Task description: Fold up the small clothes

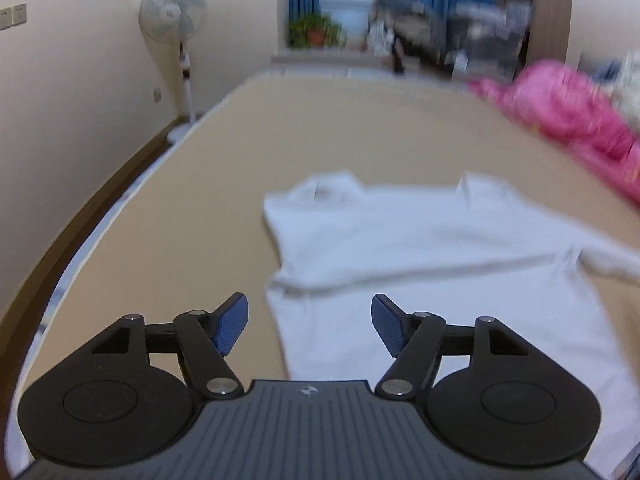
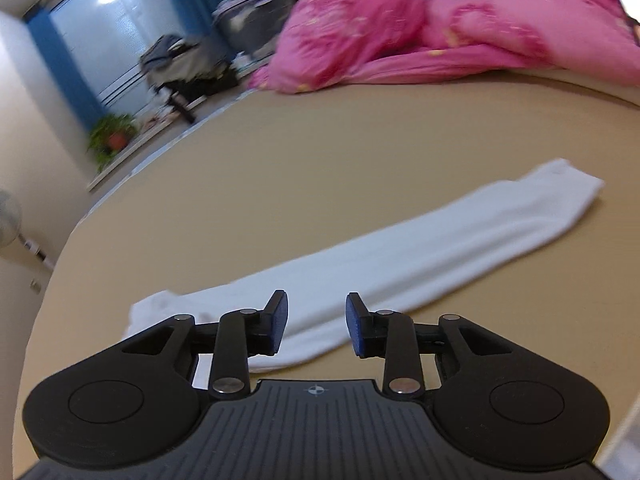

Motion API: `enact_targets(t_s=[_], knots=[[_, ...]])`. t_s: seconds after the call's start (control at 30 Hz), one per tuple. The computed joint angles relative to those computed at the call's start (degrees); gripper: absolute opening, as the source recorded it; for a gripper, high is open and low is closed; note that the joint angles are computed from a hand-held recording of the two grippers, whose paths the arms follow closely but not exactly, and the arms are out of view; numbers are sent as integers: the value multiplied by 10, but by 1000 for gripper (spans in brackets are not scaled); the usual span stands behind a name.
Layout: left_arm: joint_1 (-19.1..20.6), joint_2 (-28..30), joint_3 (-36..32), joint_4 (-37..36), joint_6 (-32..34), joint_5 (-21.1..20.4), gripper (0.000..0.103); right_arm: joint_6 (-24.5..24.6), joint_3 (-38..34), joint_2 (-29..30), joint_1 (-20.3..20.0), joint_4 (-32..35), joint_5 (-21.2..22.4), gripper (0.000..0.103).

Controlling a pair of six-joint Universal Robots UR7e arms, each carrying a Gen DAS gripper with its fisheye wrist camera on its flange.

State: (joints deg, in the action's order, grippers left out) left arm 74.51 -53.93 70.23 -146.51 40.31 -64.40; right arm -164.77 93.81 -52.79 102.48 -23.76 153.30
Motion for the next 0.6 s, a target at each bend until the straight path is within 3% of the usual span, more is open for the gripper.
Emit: enact_targets(t_s=[0.1,0.2,0.27,0.43,0.6], knots=[[-2,-1,7,1,-11,-5,74,69,46,-34,-23,15,-6,35],[-5,7,6,5,-18,-5,74,35,120,-90,-50,-63,-3,34],[-3,26,-16,16,-26,-6,74,43,164,-126,-77,-90,-14,33],[-3,63,-46,34,-23,0,74,192,240,-175,-161,-105,-73,33],[-2,82,-66,45,-26,3,74,241,282,-185,-217,-193,-124,33]])
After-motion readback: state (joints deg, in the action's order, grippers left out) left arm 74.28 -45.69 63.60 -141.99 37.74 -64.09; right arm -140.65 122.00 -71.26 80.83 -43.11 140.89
